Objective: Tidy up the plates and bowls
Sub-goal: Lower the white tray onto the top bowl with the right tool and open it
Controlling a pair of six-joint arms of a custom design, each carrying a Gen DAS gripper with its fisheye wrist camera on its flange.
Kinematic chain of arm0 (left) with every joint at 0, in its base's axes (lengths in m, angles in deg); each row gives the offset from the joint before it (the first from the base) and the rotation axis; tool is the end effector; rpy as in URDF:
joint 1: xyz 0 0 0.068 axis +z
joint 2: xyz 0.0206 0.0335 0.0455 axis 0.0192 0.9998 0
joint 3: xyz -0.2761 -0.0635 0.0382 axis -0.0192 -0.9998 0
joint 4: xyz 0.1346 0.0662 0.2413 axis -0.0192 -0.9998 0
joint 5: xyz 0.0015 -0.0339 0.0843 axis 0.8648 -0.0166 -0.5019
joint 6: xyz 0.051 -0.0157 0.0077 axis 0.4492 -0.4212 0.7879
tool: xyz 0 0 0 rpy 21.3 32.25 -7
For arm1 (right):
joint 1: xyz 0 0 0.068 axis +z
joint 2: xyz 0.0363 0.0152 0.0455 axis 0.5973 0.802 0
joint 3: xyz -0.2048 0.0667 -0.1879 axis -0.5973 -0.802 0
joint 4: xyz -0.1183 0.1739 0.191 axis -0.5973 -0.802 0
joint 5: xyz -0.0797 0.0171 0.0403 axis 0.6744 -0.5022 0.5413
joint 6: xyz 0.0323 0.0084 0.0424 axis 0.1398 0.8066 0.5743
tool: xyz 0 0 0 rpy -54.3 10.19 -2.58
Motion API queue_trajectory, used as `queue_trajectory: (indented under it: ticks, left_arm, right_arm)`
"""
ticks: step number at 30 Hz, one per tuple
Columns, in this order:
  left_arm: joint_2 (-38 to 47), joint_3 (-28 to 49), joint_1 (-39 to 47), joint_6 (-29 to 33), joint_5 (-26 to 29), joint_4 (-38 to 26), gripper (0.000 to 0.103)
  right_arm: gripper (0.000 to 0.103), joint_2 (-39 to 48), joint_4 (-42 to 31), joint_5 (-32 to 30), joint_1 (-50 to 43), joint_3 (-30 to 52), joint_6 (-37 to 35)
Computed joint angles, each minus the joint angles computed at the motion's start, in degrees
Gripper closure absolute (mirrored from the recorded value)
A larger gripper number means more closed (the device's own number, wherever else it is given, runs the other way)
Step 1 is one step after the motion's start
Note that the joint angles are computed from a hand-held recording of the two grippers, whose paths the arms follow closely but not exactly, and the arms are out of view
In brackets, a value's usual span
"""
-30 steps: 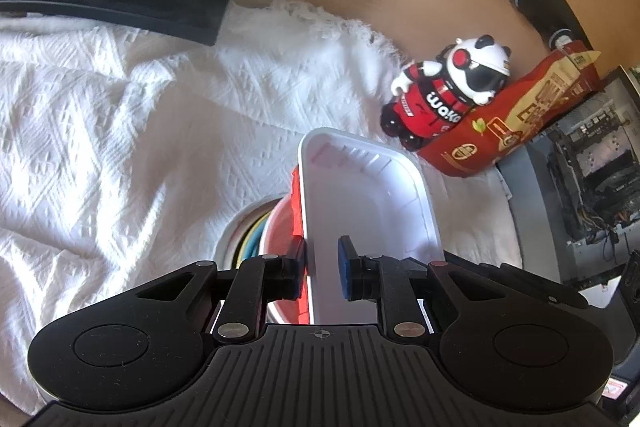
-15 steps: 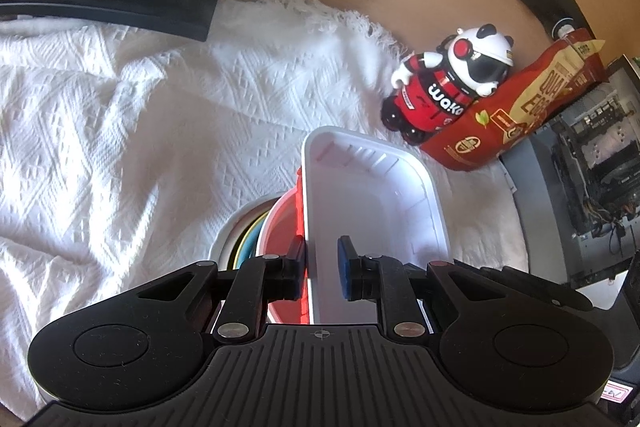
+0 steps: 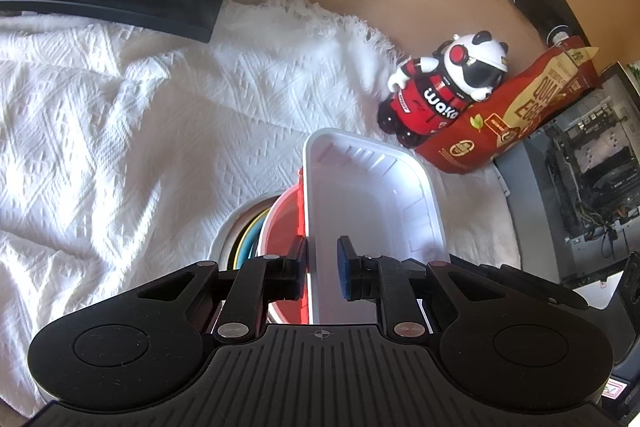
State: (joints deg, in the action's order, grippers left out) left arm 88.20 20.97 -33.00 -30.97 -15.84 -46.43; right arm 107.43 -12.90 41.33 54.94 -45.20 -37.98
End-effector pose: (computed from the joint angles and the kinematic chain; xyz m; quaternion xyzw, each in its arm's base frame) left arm 0.3184 -0.2220 0.2718 0.0037 0.9481 -0.2366 0.2123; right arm 0.2331 0.0805 0.2119 -0.0384 0.9145 0.1602 0.3695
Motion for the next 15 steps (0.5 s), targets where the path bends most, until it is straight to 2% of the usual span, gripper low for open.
queue_trajectory:
  ticks: [8,15]
  left_arm:
    - [0.37,-1.21,0.10,-0.62,0.54,1.36,0.086]
    - [-3.15,-4.62,2.07,-1.79,2.63,4.48,0.086]
  right_arm:
    - [0.066,1.00,0.44,0.99,0.51,0.15,-0.10]
    - [0.066,-2.53,-0.10,4.00,1.25,-0.82,1.90]
